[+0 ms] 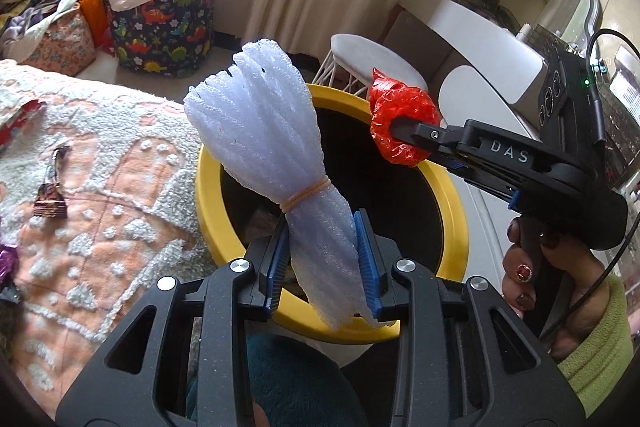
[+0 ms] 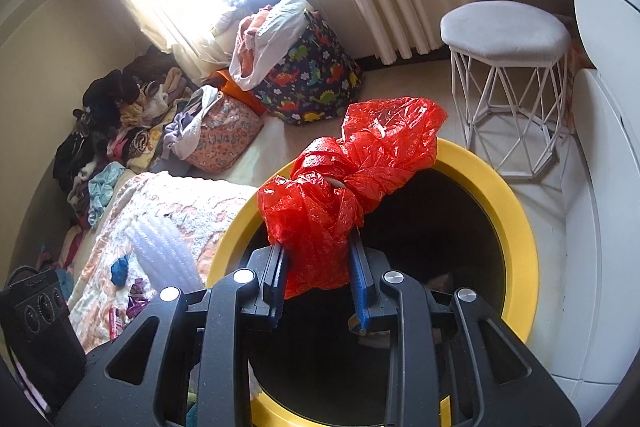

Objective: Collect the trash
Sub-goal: 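Open both tools to drop the red bag and netting into the bin, then move both open tools back toward the remaining trash on the bed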

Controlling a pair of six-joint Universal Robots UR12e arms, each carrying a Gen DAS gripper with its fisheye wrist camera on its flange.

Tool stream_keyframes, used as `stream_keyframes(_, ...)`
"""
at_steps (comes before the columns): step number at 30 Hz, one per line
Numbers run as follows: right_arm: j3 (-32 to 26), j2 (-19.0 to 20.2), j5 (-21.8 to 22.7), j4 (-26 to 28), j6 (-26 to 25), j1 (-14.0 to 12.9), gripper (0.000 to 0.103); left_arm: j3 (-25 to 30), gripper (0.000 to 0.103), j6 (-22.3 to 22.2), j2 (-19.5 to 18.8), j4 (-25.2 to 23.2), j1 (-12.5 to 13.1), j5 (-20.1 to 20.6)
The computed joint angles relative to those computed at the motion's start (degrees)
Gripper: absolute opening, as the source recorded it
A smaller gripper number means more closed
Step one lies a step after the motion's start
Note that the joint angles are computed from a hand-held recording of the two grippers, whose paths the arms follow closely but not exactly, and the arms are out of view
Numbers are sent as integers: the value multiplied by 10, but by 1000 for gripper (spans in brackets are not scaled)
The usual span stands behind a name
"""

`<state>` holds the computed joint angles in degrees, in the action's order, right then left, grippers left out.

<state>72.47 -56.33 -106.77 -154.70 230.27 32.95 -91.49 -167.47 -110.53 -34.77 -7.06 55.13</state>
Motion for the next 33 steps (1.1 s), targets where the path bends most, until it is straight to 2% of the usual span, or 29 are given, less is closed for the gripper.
stream_keyframes(4,3,-1,4,-6,6,-1,28,4,26,-3,-5,0,-3,4)
stream_keyframes(9,4,-1,3,-2,13,-1,33,3,31,-10,-6,3,-2,2)
stream_keyframes(12,4,-1,1,1,16,-2,45,0,45,-17,-4,13,-2,5)
stream_keyframes(14,3,-1,-1,4,15,-2,46,-2,57,-21,-3,17,1,3)
stream_keyframes(15,3,-1,-1,4,15,-2,49,-3,60,-24,-2,20,2,3)
stream_keyframes(16,2,-1,-4,6,16,-1,55,-4,67,-27,-1,24,2,5)
stream_keyframes(18,-1,-1,-15,12,14,0,60,-7,73,-33,1,31,5,4)
stream_keyframes(20,-3,-1,-27,17,9,2,64,-10,85,-41,3,39,7,4)
stream_keyframes(22,-4,-1,-37,18,6,3,68,-15,92,-55,6,54,9,11)
stream_keyframes(27,-15,4,-53,25,-11,8,74,-21,92,-78,10,79,15,31)
stream_keyframes(33,-23,10,-64,4,-32,14,75,-30,92,-81,21,105,22,53)
